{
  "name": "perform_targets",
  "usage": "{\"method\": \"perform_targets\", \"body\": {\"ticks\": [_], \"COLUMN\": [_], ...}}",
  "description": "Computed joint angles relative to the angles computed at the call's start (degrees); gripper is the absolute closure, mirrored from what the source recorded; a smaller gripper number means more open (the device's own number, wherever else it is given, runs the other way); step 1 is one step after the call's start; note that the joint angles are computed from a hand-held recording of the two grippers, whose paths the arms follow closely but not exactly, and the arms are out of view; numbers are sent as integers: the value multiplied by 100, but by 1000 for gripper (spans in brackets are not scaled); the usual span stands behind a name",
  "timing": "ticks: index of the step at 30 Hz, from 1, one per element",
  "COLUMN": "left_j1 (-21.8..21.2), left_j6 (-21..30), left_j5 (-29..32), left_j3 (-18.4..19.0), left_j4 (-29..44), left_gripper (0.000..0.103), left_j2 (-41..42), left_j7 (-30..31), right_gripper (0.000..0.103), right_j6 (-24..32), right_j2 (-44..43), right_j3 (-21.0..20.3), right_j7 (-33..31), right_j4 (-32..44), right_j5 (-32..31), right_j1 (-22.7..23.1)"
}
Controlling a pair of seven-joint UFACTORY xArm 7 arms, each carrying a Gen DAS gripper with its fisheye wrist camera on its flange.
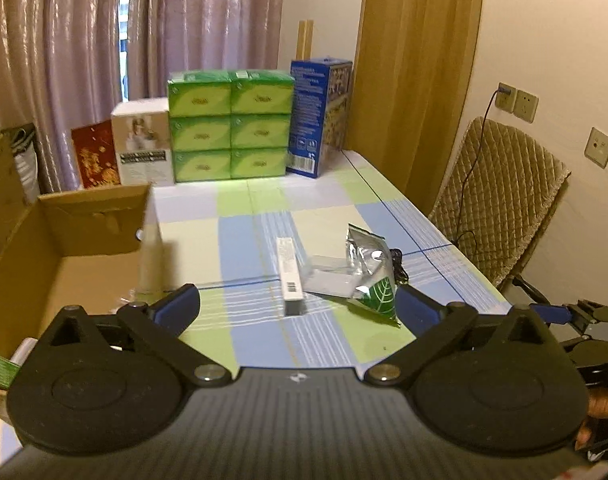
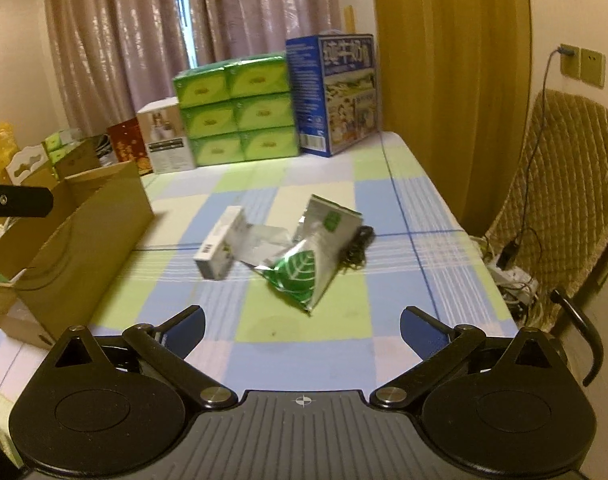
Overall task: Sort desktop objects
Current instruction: 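Move both open tools back over the table, then close the left tool on the long white barcode box while the right tool approaches the foil bag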
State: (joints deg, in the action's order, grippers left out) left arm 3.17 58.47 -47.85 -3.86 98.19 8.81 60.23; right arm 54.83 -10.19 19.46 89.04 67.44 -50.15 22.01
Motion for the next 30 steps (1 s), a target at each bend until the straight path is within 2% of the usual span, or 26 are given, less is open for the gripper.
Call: {"method": "perform_targets", "body": {"ticks": [6,13,17,23,25,27,30], "left_j1": [-243,-421,-549,-686,-711,-733,-745], "left_j6": [-358,-635,-933,-1320,-1408,-1323,-1244], "left_j5": [332,746,1056,1423,1546,1693,1850], "left_j3": [-132,-326,-446,-601,-641,-670,-734], "left_j4": [-44,163,249,489,634,947,1306], "left_gripper": [1,1,2,5,6,15,19], "left_j2": [219,714,1014,1524,1715,1980,2267], "left_j7": [-212,-457,-533,-719,-829,-1024,-1238], "right_gripper": [2,2,2,2,2,3,7], "right_j6": [-410,-1135,-1495,-1712,-1830,-1943,-2071], "right_j2": [-47,181,421,825,971,1100,1315], "right_j3": [-195,-442,-599,-826,-917,-1003,-1116], "right_j7": [-82,-251,-352,-687,-782,-833,-913], "right_j4": [-289,-429,-370,-140,-49,32,190], "right_j5": [102,144,160,187,193,193,241], "right_j1": [-170,-429,-550,-572,-564,-547,-492]}}
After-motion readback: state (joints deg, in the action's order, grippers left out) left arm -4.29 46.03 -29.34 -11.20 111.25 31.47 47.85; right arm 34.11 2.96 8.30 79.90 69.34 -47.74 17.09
